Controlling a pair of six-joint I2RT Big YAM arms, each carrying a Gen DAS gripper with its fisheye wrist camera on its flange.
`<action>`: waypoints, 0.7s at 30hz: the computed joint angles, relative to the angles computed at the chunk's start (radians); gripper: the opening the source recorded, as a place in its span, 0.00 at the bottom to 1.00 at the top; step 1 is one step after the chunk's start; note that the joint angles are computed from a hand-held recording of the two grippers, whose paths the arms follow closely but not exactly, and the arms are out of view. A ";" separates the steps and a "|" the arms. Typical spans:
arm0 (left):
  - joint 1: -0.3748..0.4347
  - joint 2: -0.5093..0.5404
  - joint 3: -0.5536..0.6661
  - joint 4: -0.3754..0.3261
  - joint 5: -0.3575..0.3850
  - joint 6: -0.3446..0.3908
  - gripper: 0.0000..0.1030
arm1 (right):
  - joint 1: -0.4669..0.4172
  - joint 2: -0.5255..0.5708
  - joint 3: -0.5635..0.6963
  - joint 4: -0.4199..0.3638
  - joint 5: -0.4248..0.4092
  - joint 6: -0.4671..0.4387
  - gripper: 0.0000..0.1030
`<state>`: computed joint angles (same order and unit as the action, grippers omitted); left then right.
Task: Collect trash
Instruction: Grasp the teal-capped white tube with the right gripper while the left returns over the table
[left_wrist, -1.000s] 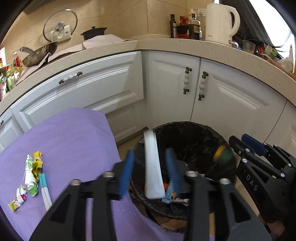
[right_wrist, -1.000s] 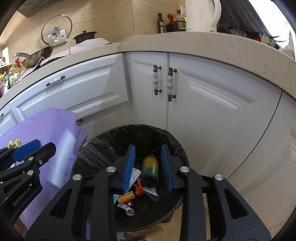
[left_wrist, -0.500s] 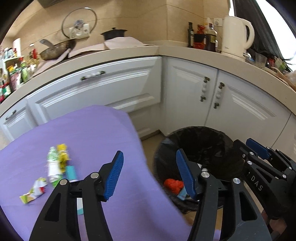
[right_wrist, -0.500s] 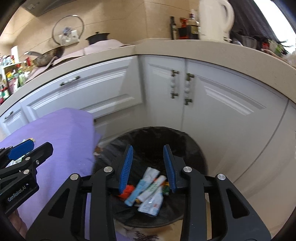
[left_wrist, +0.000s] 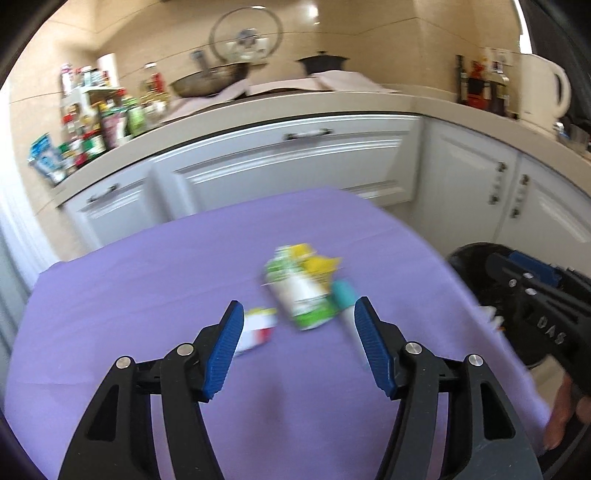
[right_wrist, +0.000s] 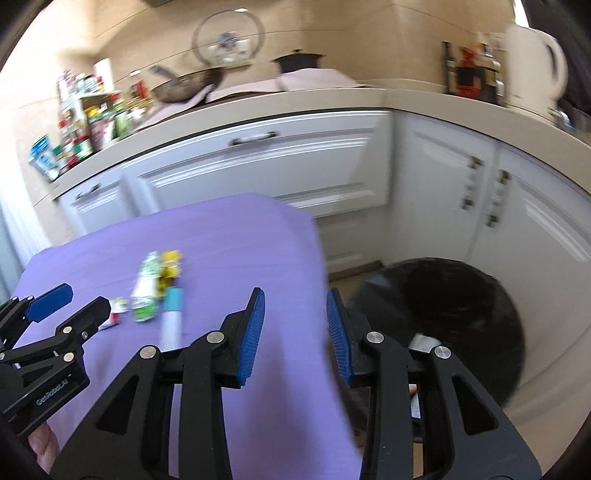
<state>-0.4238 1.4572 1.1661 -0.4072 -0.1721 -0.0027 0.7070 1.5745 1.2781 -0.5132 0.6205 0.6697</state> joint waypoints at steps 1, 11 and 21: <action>0.022 -0.005 -0.008 -0.002 -0.005 0.004 0.59 | 0.006 0.018 0.022 -0.004 -0.010 -0.011 0.33; 0.167 -0.011 -0.032 -0.018 0.012 0.018 0.61 | 0.043 0.197 0.237 -0.092 -0.112 -0.062 0.33; 0.213 0.004 -0.031 -0.030 0.106 0.045 0.65 | 0.029 0.296 0.357 -0.250 -0.202 -0.022 0.33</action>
